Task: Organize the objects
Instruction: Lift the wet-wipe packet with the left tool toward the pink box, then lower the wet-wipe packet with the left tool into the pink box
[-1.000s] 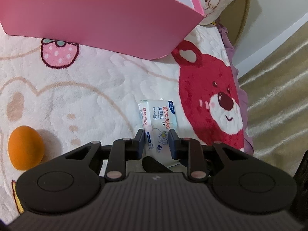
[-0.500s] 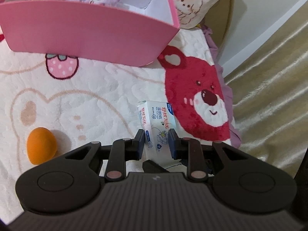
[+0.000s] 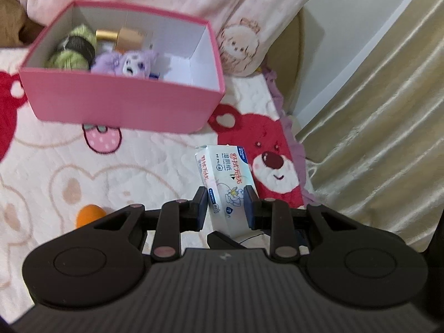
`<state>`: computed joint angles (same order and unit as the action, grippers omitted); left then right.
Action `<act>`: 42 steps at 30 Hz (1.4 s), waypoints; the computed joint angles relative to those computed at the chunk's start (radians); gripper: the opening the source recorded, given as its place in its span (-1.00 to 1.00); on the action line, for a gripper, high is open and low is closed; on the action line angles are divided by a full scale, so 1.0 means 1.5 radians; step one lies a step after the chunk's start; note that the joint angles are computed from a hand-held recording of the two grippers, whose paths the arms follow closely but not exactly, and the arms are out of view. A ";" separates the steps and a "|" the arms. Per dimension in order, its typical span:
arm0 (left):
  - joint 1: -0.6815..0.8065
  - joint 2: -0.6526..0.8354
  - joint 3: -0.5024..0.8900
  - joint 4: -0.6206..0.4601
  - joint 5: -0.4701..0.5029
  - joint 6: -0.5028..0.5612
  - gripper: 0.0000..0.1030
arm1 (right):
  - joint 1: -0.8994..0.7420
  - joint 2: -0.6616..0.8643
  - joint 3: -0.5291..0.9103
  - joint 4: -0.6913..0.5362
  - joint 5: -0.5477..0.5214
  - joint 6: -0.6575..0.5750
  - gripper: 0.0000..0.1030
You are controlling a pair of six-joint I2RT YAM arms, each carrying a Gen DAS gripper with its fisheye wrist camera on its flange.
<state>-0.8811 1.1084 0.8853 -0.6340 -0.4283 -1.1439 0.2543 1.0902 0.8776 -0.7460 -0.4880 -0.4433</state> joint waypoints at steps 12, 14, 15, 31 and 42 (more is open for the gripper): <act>-0.045 -0.060 0.081 -0.121 -0.069 -0.001 -0.48 | 0.064 -0.083 0.046 -0.035 0.043 0.040 -0.10; -0.036 -0.072 0.095 -0.137 -0.064 0.008 -0.48 | 0.079 -0.085 0.060 -0.038 0.051 0.048 -0.10; -0.029 -0.078 0.104 -0.147 -0.060 0.014 -0.48 | 0.088 -0.084 0.068 -0.038 0.057 0.053 -0.10; 0.308 -0.112 0.179 -0.135 0.221 0.227 -0.48 | 0.218 0.058 0.257 -0.008 0.200 0.087 -0.10; 0.543 0.038 0.205 -0.032 0.445 0.335 -0.48 | 0.245 0.293 0.450 -0.027 0.252 0.111 -0.10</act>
<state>-0.0663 1.1653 1.1927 -0.6827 0.2388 -0.6421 0.6212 1.5302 1.5527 -0.7867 -0.1105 -0.2768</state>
